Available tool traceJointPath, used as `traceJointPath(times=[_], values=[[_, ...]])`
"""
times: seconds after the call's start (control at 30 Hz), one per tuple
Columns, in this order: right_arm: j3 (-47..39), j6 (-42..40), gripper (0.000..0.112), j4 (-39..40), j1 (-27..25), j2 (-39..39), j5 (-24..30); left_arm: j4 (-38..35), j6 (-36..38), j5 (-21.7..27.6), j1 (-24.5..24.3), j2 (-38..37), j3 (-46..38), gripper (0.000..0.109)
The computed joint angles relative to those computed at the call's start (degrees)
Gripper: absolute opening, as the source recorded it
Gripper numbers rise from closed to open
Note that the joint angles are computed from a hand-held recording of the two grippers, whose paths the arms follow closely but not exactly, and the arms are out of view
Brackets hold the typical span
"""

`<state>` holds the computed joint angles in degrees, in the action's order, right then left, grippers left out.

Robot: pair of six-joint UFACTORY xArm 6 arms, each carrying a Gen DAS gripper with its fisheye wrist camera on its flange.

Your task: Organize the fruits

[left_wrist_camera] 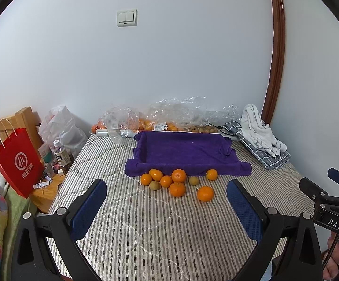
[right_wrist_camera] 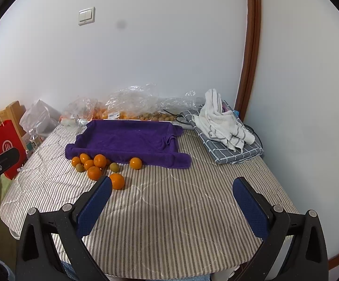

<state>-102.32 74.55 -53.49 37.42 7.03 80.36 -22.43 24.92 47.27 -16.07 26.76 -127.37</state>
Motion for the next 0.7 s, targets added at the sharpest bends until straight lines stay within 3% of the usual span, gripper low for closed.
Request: traceJointPath(times=[0.7], values=[[0.7, 0.3, 0.102, 0.2, 0.0, -0.1, -0.1, -0.1, -0.3, -0.3, -0.4, -0.7, 1.0, 0.103]])
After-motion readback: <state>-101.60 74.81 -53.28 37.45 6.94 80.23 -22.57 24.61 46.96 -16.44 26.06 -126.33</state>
